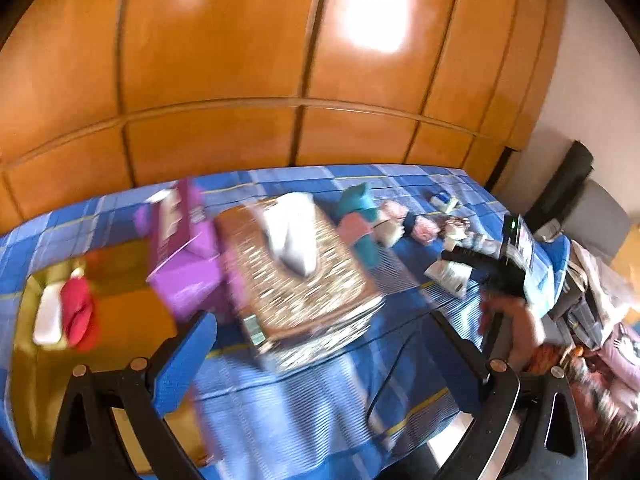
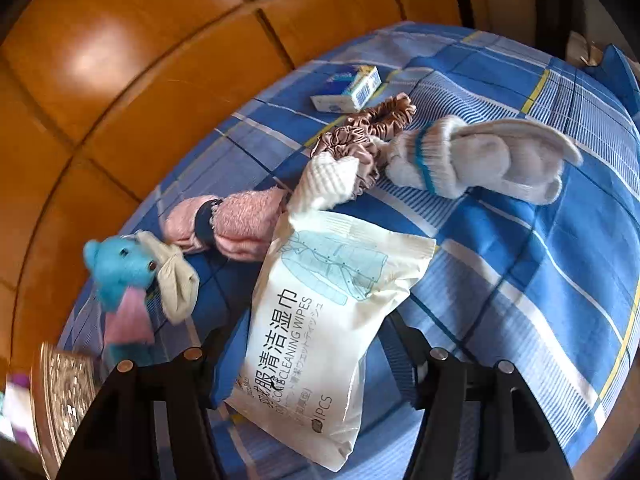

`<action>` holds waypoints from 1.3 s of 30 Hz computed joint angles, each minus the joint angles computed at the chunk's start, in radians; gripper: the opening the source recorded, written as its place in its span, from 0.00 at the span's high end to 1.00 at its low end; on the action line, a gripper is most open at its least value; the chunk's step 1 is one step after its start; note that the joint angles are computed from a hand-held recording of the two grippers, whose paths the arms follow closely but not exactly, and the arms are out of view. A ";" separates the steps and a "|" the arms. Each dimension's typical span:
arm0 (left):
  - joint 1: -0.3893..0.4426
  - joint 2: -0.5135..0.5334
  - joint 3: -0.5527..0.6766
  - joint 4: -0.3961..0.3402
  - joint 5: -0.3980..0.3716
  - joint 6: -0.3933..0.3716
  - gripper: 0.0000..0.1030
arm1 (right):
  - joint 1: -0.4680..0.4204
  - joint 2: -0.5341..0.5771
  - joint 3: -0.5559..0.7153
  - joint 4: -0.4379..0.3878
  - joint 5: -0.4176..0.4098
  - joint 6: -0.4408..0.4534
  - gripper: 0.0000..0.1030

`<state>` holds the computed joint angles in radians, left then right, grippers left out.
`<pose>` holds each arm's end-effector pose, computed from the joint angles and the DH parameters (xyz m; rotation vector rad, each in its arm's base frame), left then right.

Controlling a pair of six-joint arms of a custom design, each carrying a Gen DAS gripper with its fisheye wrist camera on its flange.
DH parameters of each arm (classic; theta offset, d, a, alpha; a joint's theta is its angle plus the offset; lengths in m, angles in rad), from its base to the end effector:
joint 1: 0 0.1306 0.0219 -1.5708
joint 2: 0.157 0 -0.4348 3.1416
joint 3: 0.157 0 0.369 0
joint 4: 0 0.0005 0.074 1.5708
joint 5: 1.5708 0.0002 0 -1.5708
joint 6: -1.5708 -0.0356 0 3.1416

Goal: Organize soft objects
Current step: 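Grasp the blue plush bear with the left tool, then place the blue bear in the gold tray with the left tool while the right tool grasps the wipes pack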

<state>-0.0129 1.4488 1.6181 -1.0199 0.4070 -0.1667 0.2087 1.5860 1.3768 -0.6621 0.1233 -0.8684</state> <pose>0.4708 -0.0207 0.5470 0.3950 2.3383 -0.4181 0.5172 0.1045 0.3986 0.8494 2.3100 0.3299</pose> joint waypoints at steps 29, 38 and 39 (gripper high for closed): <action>-0.335 0.741 0.876 -0.405 -0.437 0.112 0.14 | 0.030 -0.072 -0.196 0.323 0.064 0.096 0.38; -0.347 0.867 1.044 -0.546 -0.492 0.114 0.54 | 0.032 -0.069 -0.194 0.324 0.071 0.096 0.38; -0.345 0.879 1.061 -0.567 -0.495 0.128 0.60 | 0.032 -0.068 -0.193 0.324 0.072 0.096 0.38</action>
<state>-0.3579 2.3276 2.6795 -1.5872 -0.0883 -0.0388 0.2404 1.5180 1.1843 -0.3380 0.1948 -0.7720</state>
